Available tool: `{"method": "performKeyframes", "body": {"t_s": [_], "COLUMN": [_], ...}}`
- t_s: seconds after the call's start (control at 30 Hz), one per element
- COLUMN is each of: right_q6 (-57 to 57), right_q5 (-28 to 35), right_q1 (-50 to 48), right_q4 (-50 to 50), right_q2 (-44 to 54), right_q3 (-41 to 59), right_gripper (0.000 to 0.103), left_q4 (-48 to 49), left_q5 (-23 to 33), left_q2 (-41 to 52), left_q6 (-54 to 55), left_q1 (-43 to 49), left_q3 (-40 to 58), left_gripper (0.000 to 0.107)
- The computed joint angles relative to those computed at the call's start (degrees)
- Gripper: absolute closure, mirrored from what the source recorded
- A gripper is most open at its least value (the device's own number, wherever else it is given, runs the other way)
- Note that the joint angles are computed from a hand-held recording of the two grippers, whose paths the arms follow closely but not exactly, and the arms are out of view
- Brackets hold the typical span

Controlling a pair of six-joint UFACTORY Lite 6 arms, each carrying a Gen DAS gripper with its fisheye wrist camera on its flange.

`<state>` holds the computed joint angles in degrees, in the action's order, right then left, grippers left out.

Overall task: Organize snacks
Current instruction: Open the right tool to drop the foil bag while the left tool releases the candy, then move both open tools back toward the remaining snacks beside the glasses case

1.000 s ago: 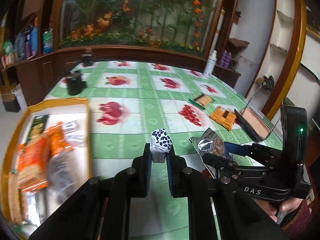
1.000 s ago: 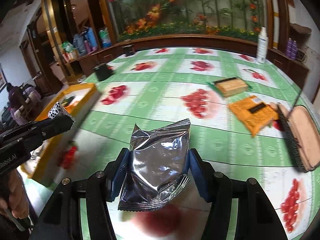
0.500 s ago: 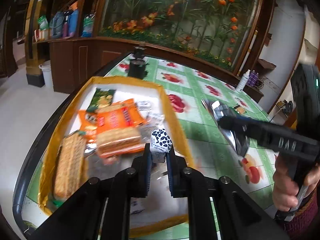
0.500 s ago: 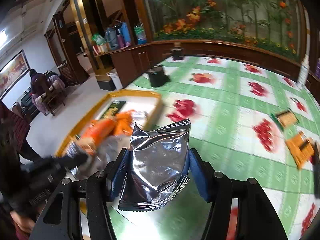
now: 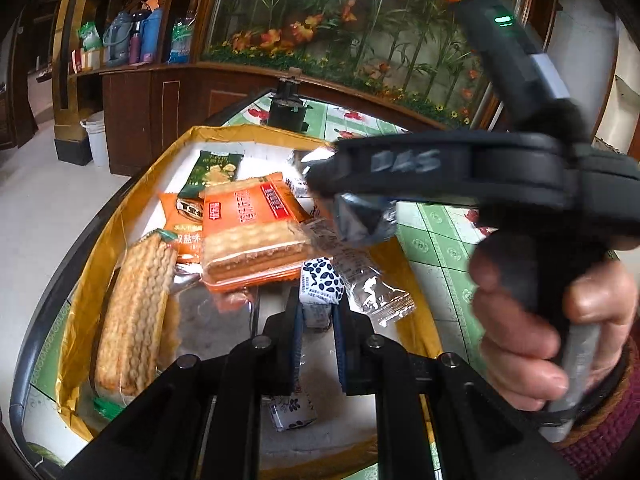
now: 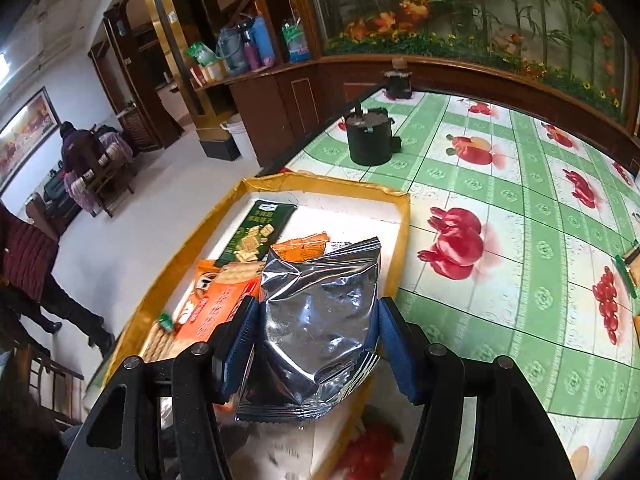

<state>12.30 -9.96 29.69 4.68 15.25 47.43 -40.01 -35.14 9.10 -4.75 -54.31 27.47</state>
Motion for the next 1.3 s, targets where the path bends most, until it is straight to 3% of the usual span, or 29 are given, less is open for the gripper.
{"method": "performKeyframes", "body": {"t_s": [0.07, 0.23, 0.33, 0.47, 0.57, 0.77, 1.0, 1.23, 1.3], "right_q6": [-3.6, 1.2, 0.1, 14.4, 21.5, 26.7, 34.5, 42.8, 45.4], "right_q5": [0.5, 0.5, -1.1, -3.5, -5.2, -9.5, -15.8, -18.5, -15.7], "right_q1": [0.2, 0.4, 0.6, -0.7, -1.8, -5.8, -24.9, -54.6, -60.5], "right_q4": [3.7, -1.8, -1.2, -16.2, -23.8, -30.9, -47.2, -63.9, -65.6], "right_q2": [2.8, 6.2, 5.9, 3.5, 0.7, -8.2, -18.9, -10.4, -6.8], "right_q3": [2.3, 4.7, 3.4, 0.7, -1.9, -10.3, -21.0, -15.5, -10.7], "right_gripper": [0.038, 0.038, 0.038, 0.032, 0.029, 0.029, 0.029, 0.03, 0.03], "left_q4": [0.9, -0.4, 0.0, 4.7, -0.5, 1.1, -7.0, -15.8, -18.2], "left_q5": [0.8, 3.5, 3.5, 3.3, 2.6, 0.4, -4.3, -3.5, -2.5], "left_q2": [0.4, 2.1, 2.0, 1.5, 2.1, 0.9, -0.2, -2.8, -2.3], "left_q6": [-0.8, 0.9, 0.5, -3.5, 1.0, -1.8, 3.1, 14.1, 18.0], "left_q1": [0.6, 1.1, 1.3, 1.8, -0.1, -0.5, -4.2, -9.1, -10.4], "left_q3": [0.3, 2.4, 2.3, 1.4, 2.0, 0.0, -0.9, 3.1, 5.6], "left_gripper": [0.093, 0.093, 0.086, 0.067, 0.065, 0.065, 0.057, 0.056, 0.056]}}
